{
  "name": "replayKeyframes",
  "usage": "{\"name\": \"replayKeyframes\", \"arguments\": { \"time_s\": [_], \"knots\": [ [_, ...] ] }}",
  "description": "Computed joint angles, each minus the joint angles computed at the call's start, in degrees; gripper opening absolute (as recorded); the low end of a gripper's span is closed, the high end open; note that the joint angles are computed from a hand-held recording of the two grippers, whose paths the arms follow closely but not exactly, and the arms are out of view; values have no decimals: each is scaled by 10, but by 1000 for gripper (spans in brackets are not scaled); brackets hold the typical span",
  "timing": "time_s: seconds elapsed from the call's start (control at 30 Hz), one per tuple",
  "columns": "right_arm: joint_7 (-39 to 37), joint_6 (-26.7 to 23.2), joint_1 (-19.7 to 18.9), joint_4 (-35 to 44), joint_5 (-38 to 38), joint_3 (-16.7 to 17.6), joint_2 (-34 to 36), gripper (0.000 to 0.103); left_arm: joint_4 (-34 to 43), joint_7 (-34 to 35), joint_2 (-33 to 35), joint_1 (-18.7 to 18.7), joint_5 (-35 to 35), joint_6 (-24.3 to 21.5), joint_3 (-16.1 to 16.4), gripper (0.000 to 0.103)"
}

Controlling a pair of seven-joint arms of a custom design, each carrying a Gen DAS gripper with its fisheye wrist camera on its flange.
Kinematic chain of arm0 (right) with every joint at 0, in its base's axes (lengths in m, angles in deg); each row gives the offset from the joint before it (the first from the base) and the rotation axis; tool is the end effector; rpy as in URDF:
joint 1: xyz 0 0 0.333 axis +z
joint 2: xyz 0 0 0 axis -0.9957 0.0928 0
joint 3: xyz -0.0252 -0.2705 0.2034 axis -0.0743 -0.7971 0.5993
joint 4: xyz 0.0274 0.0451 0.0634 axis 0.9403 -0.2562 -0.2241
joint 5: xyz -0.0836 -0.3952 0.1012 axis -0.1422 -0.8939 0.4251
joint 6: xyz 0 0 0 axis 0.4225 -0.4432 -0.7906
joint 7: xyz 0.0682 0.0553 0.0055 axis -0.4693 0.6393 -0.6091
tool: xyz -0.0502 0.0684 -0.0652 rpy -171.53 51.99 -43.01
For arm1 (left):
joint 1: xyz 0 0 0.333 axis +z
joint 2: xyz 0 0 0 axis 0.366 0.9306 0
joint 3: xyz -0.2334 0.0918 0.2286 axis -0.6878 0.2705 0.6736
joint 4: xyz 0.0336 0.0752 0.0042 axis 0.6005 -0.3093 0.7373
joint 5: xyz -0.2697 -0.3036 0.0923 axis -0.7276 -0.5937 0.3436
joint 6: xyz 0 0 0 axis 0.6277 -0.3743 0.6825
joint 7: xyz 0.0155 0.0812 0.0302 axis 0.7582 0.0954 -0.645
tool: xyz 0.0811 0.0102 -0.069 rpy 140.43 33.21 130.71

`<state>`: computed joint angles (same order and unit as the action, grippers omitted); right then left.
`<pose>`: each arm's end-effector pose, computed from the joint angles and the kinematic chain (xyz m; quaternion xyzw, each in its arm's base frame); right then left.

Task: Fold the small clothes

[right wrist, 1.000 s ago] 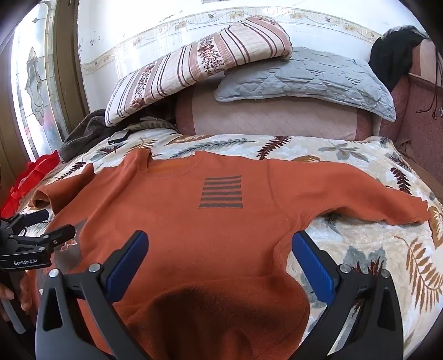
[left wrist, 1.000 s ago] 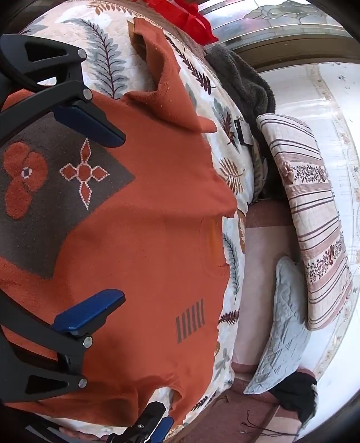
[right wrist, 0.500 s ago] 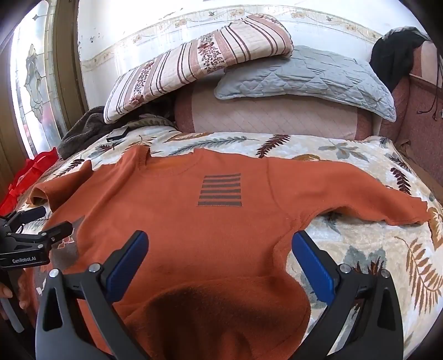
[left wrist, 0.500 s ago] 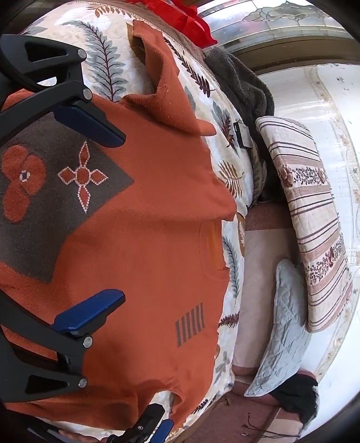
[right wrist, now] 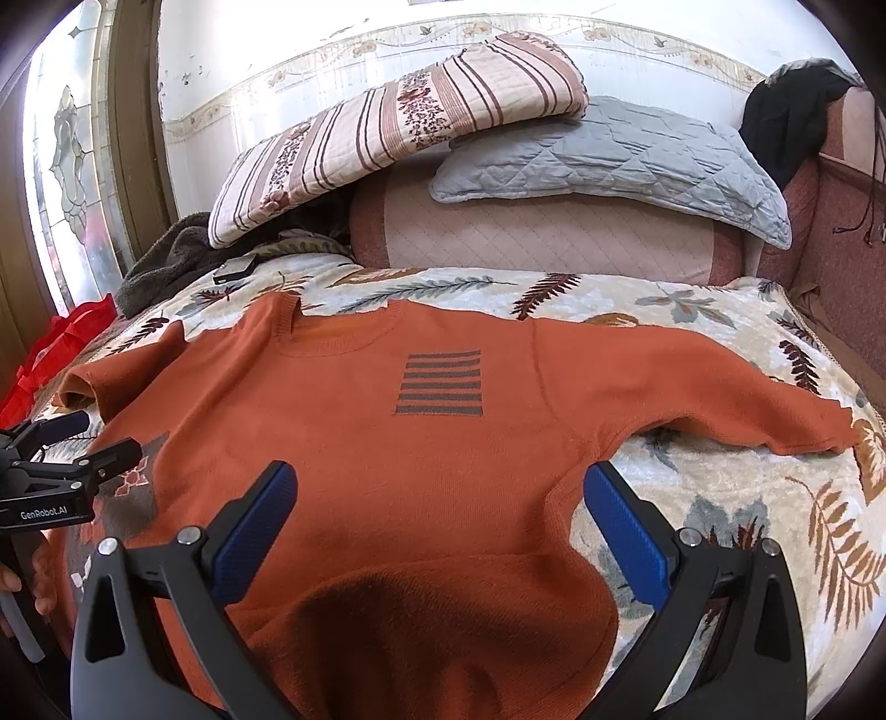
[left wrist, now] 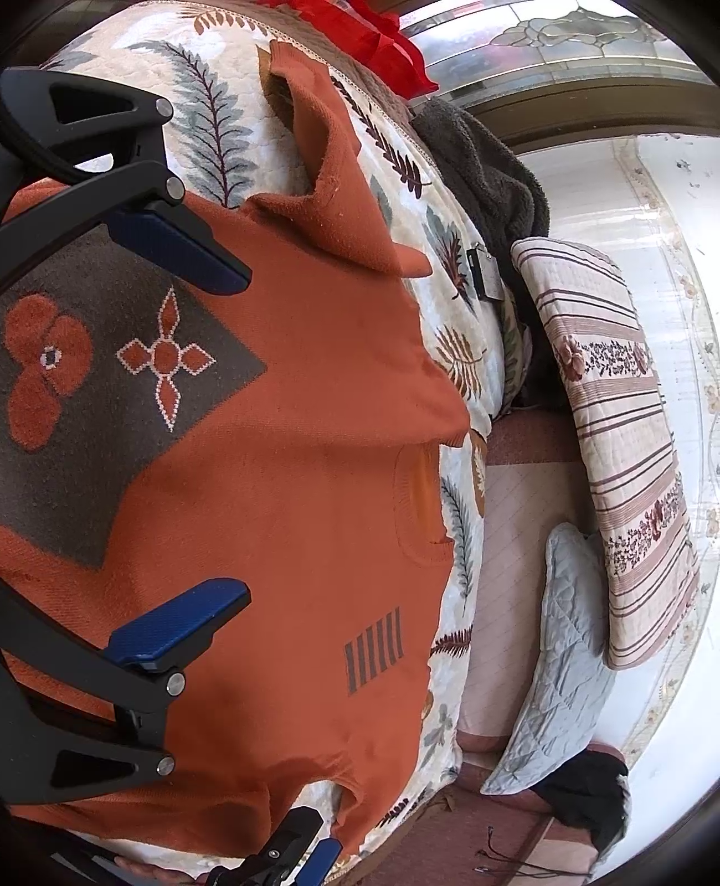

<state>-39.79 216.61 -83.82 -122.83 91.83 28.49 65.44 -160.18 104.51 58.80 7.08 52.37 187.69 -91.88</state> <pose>0.6622 0.0847 0.4810 -0.6768 0.5736 -0.2442 0.3915 0.6316 -0.2519 0.5050 -0.6586 0.6336 -0.2683 0.3047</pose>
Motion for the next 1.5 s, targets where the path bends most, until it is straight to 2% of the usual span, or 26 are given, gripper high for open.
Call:
{"name": "replayKeyframes", "arguments": {
  "time_s": [1.0,1.1,1.2,1.33,1.5],
  "knots": [
    [-15,-1,-2,2,12,0,-3,103,1,-13,-2,0,7,-3,0,102],
    [-2,-12,5,3,-2,-10,-4,103,-1,-8,-6,3,1,-4,-1,102],
    [17,-27,17,10,-35,-23,-6,103,-2,10,-15,12,-20,-11,-2,102],
    [-9,-56,25,29,-40,-14,-9,103,-11,29,-38,36,-64,-17,0,102],
    [-45,-83,55,66,-50,-6,1,103,-17,14,-61,68,-50,-60,12,102]
  ]
}}
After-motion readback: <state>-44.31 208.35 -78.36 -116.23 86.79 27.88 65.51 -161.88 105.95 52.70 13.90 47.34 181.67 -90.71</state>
